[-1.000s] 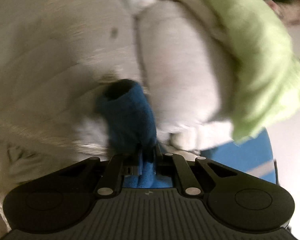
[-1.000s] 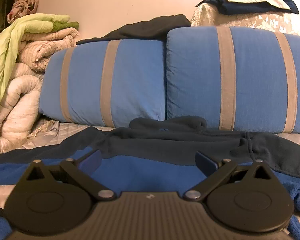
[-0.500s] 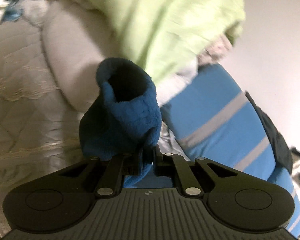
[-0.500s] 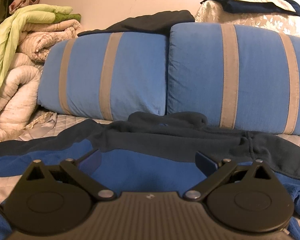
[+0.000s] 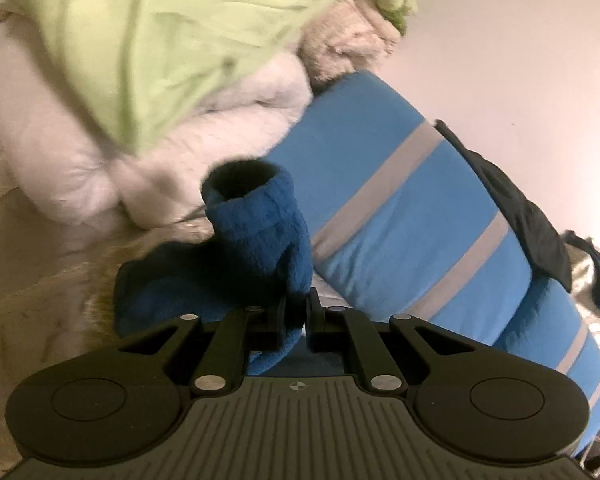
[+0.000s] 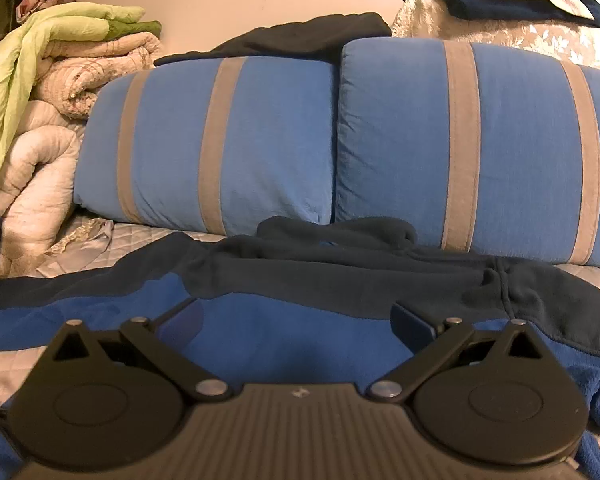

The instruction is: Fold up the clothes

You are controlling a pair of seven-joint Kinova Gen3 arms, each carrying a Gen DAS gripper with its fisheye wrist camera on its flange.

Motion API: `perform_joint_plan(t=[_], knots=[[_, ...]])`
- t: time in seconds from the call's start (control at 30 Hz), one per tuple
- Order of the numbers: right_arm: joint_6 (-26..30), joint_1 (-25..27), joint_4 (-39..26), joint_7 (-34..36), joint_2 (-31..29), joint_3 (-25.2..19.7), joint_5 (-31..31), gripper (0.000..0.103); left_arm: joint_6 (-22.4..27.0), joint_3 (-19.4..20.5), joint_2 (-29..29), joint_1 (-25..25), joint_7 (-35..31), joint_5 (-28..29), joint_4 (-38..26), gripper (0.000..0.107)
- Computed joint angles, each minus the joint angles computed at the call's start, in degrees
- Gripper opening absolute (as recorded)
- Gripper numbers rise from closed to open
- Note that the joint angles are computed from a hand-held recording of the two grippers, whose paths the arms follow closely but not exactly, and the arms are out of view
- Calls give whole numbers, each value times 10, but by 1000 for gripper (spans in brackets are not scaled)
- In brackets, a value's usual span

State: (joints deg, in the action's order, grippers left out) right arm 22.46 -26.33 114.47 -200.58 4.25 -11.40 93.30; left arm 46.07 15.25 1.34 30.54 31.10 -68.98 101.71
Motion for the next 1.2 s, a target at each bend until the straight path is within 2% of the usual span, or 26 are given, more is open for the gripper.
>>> perform_joint_plan(t=[0.07,0.17,0.3,0.67,0.93,1.2], knots=[[-3,1,-1,4,0,1,-6,103,-5,0,7,1,-19,5,-15,8],[0,0,-1,6,1,0,-6,103,-40,-9,19,-2,-67,25,-44,8],[1,-1,-4,22,3,1,-18,103,-50,-20,40,10,-118,44,-85,8],[2,-3,-5,28,4,5,-26,103,-75,-61,81,55,-195,81,-154,8],[0,-3,-7,46,5,7,-38,103,-60,-83,114,90,-254,111,-215,8],[-9,3,-4,31,0,9,-32,103,-39,-103,139,121,-320,150,-267,8]])
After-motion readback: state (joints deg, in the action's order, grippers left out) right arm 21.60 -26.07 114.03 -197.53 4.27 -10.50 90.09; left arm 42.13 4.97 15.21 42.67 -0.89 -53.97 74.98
